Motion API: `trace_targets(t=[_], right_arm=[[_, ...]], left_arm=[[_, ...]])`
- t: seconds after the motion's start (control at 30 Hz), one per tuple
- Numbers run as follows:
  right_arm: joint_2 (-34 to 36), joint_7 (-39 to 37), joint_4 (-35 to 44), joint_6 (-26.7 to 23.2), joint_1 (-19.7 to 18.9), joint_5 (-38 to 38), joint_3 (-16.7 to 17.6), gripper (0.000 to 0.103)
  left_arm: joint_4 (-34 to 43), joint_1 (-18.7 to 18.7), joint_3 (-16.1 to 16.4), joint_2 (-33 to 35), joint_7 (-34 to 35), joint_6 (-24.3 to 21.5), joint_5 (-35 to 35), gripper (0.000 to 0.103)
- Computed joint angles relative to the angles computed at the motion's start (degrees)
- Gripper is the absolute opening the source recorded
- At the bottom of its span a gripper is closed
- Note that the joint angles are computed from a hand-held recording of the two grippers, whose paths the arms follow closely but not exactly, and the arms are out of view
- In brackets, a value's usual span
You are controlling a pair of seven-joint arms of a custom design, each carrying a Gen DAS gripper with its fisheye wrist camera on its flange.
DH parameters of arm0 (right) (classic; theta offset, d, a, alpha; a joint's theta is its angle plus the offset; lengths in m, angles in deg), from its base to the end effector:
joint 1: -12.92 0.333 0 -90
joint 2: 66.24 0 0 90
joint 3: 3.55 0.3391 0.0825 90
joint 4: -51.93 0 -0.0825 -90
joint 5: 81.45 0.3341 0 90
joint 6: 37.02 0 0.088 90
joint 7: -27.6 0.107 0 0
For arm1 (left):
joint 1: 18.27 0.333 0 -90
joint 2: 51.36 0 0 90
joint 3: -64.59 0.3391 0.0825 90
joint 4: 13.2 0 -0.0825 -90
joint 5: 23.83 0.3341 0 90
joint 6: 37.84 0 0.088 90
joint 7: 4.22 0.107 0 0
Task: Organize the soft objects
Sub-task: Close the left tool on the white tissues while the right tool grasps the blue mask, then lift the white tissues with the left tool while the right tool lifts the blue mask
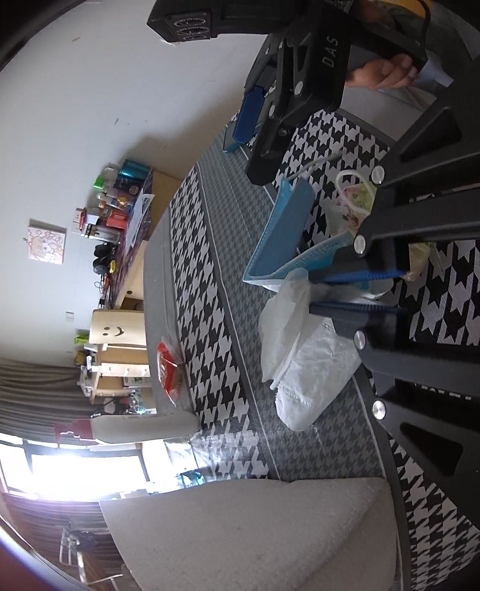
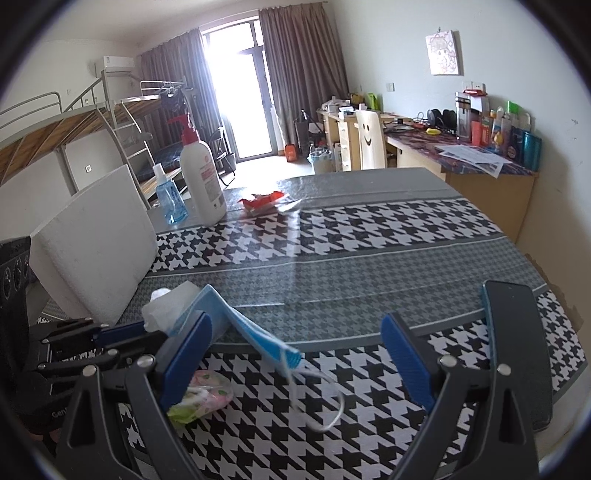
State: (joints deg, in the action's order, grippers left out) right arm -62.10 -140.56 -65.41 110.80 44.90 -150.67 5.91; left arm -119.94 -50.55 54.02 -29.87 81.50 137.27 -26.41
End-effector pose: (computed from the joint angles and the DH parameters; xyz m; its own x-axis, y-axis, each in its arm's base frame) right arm 0.4067 0.3780 0.4954 -0.0605 -0.9867 -0.1510 -0.6070 0.1565 -0.7791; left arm 0.4921 -0.4278 0.4706 -0.6024 -0.7826 0.1566 -0.6130 0.3280 -0.7187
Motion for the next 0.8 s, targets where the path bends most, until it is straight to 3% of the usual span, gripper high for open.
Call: trace_targets(t=[0.1, 0.23, 0.37, 0.5, 0.63, 0.77, 0.8], right_arm=[[0.6, -0.8, 0.3, 0.7, -0.1, 0.8, -0.1, 0.095], [1.5, -2.3, 1.0, 1.3, 0.2, 1.6, -0.2, 0.095], [2.7, -5.3, 2.2, 2.4, 0.9, 2.5, -0.2, 0.095], [4.3, -10.6, 4.4, 0.2, 2.1, 5.2, -0.2, 0.092], [6.3, -17.8, 6.2, -0.5, 2.5, 11.7, -0.5, 0.067], [7.5, -21.5, 6.9, -0.4, 3.1, 16.0, -1.2, 0.029], [7.5, -21.5, 6.9, -0.7, 3.5, 15.8, -1.5, 0.023]], left_arm=[[-1.4, 1.8, -1.8, -0.9, 1.4, 0.7, -1.3, 0.008], [-2.6, 0.6, 0.0, -1.8, 0.5, 1.4, -0.8, 0.008], [-2.7, 1.4, -0.8, -1.7, 0.8, 0.7, -1.4, 0.008], [-3.2, 1.7, -1.1, -1.9, 1.6, 0.9, -1.5, 0.008], [-3.7, 2.4, -1.8, -2.2, 2.4, 0.9, -2.0, 0.008], [-4.6, 2.2, -1.5, -2.9, 2.6, 1.1, -1.9, 0.009], [-4.6, 1.7, -0.8, -2.9, 2.3, 1.3, -1.5, 0.012]])
